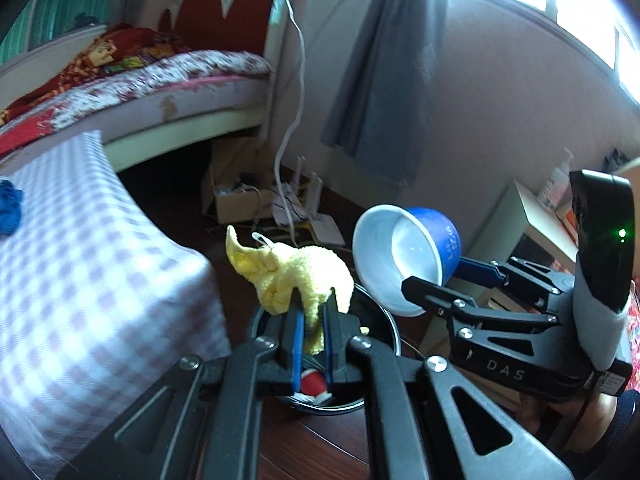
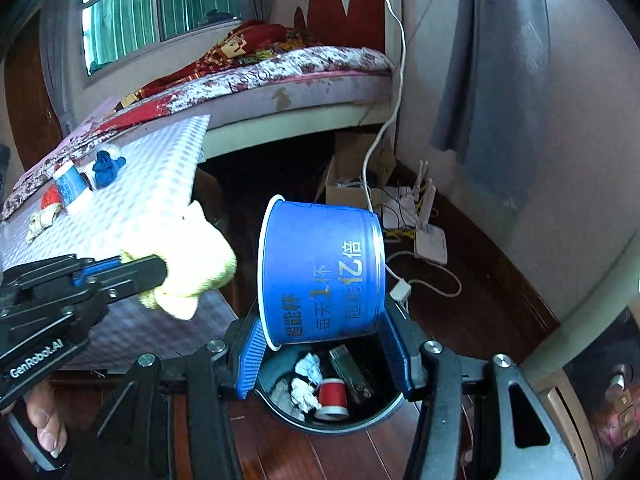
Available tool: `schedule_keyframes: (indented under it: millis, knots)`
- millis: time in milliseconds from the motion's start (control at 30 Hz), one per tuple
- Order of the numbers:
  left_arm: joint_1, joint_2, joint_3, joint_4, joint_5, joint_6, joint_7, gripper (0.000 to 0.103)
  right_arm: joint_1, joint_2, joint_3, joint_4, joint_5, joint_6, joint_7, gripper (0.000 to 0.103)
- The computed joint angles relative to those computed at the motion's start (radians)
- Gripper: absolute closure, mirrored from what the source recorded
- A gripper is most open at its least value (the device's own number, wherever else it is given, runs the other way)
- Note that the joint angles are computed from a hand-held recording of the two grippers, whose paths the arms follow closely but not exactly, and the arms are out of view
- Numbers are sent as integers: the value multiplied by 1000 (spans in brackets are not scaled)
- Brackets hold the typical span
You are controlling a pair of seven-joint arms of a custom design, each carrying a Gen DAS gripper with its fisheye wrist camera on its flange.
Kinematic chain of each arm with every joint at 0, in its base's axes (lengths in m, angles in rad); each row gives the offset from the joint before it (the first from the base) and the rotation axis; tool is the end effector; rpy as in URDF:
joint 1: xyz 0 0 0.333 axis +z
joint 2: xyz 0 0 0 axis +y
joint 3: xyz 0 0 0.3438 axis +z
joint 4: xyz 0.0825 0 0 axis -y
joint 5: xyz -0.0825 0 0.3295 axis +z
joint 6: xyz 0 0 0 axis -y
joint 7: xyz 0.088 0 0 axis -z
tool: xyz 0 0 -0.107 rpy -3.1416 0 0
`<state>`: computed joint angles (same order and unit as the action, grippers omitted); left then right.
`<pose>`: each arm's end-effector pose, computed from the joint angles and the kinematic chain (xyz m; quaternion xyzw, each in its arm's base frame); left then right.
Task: Collect trash
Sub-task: 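Carry yellow cloth and blue cup over the black bin, then open both tools to drop the yellow cloth and blue cup into the bin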
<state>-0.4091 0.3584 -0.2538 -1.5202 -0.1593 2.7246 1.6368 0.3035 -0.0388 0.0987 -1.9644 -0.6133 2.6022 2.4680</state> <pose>0.5543 -0.3816 0.6048 -0.4401 0.7920 -0.4092 0.1077 0.4929 0.2236 0.6106 -0.6267 0.6729 -0.2745 0.2814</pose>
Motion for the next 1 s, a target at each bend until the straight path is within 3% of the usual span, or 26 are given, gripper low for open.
schedule_keyframes:
  millis: [500, 533, 567, 600, 633, 667, 700, 767, 1000]
  knots:
    - [-11, 171, -23, 193, -42, -202, 37, 94, -37, 75, -36, -69, 272, 79, -269, 49]
    - [-2, 195, -37, 226, -63, -239, 50, 89, -37, 95, -38, -52, 264, 50, -268, 46]
    - [0, 213, -40, 253, -76, -269, 47, 79, -32, 115, -43, -29, 228, -8, -231, 24]
    - [1, 224, -39, 268, -87, -288, 41, 69, -32, 134, -48, -12, 229, -49, -212, 11]
    - [-5, 239, -29, 293, -87, -320, 19, 43, -36, 136, -55, -26, 225, -41, -190, 2]
    - [-18, 241, -10, 295, -71, -323, -6, 17, -35, 136, -57, -31, 216, -44, -174, 2]
    - [-34, 227, 16, 273, -43, -304, -36, 11, -36, 136, -59, -33, 215, -56, -163, 2]
    - [-51, 199, 45, 218, 2, -256, -74, 9, -42, 132, -60, -41, 229, -56, -154, 1]
    - [-62, 158, 74, 146, 100, -198, -168, 8, -30, 120, -56, -38, 162, -72, -92, 1]
